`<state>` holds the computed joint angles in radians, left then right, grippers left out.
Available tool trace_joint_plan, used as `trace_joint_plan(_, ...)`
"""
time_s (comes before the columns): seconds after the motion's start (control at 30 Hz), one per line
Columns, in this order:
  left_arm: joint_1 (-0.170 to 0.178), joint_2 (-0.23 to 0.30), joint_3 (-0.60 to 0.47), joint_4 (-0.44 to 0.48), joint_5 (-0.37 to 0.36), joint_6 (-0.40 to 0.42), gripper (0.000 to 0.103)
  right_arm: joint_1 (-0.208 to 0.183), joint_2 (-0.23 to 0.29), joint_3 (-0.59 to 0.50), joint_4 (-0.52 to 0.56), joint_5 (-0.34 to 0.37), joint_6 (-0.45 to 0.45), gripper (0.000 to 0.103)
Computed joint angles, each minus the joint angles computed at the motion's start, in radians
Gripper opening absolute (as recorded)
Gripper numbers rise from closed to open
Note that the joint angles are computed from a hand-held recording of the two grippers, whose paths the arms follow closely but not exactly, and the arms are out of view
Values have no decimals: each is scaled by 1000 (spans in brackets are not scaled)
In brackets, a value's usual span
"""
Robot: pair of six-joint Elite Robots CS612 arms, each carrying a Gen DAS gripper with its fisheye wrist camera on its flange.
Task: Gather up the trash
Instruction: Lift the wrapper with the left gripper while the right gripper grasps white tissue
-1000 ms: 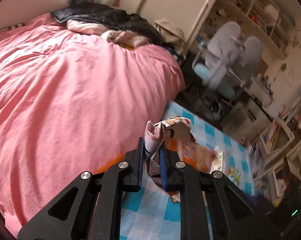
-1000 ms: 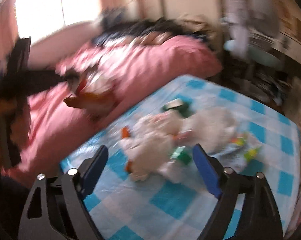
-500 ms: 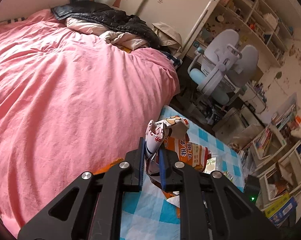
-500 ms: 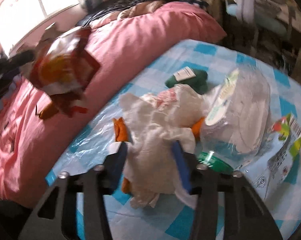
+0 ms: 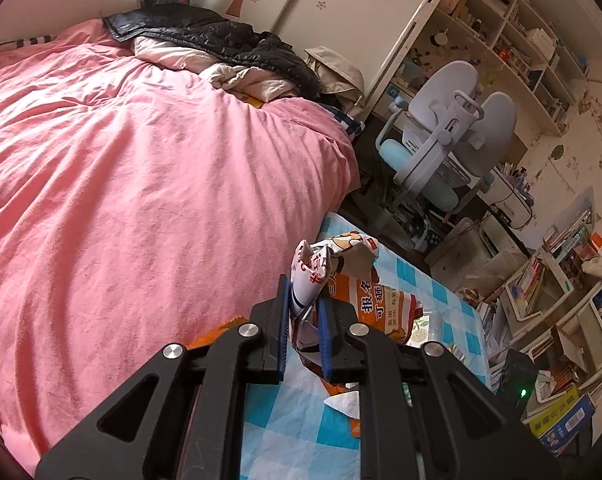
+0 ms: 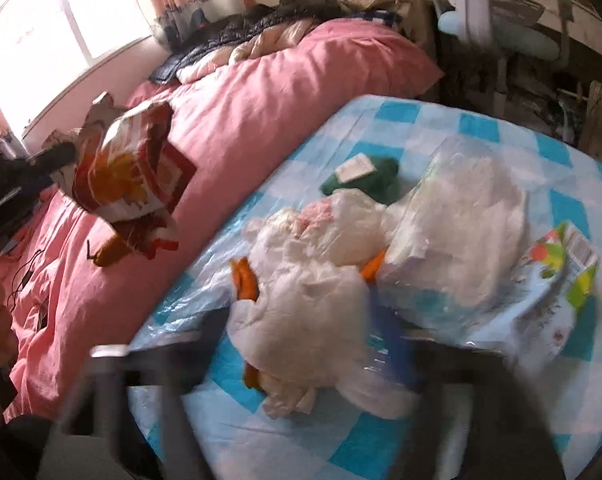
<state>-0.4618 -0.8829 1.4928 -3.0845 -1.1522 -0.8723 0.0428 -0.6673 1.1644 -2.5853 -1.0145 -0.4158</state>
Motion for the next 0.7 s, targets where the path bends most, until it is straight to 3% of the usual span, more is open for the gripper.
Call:
trace_joint_plan(0.03,0,1,-2,2,-2,3,12,4,3,-1,-4,-6,-15,79)
trace_joint_plan(0.1,0,4,-7,6,-6,11,12,8,15,-19,9,-12,-5,69)
trace_joint_plan(0.13,-2,5,-9,9,-5,14,12,9,22,-30,24,-16,1,50)
trace_joint_plan(0.2,-2,6,-10,11,-4,18,12,10,30,-41,16,-38,13,37)
trace_joint_plan(0.27,-2,7,-11,11,-2,17,12,0,32,-51,45,2,39,12)
trace_joint_plan(0.57,-6,5,-7,-12,-1,31,12,-50,2,0,-69,204,209,10)
trace_joint_plan(0.7,-7,6,-9,-15,-10,46,12,-65,-18,34,-130,227,258,10)
